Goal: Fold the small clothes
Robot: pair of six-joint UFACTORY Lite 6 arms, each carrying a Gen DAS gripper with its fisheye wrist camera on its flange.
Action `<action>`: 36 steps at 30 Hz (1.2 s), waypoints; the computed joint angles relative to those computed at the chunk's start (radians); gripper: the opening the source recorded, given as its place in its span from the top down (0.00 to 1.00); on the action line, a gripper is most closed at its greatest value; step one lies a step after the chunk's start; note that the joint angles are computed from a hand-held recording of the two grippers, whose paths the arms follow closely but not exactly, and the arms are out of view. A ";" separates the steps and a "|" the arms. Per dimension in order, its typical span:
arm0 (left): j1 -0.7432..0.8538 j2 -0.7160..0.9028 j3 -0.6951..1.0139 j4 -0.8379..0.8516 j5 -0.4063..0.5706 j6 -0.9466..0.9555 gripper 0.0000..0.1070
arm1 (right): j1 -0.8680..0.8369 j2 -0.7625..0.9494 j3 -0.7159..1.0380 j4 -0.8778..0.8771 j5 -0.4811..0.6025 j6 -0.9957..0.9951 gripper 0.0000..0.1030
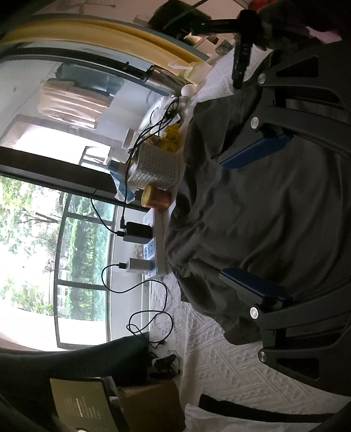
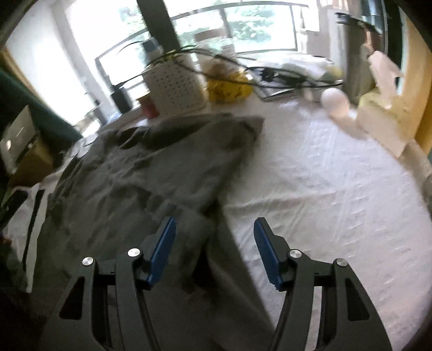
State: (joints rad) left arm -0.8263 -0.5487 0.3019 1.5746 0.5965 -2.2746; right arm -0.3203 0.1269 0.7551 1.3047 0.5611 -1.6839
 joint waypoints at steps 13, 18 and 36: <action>-0.115 -0.044 0.001 -0.160 0.115 0.098 0.27 | 0.118 -0.213 -0.199 0.034 0.028 -0.230 0.92; -0.101 -0.125 -0.056 -0.223 0.111 0.142 0.27 | 0.237 -0.324 -0.335 0.262 -0.189 -0.480 0.91; 0.056 -0.304 -0.152 -0.270 0.009 0.276 0.27 | 0.114 -0.310 -0.199 -0.092 0.051 -0.065 0.62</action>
State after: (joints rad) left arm -0.7700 -0.8525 0.1497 1.3049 0.6051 -1.9983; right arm -0.2065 -0.1826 0.5559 1.2130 0.6123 -1.7493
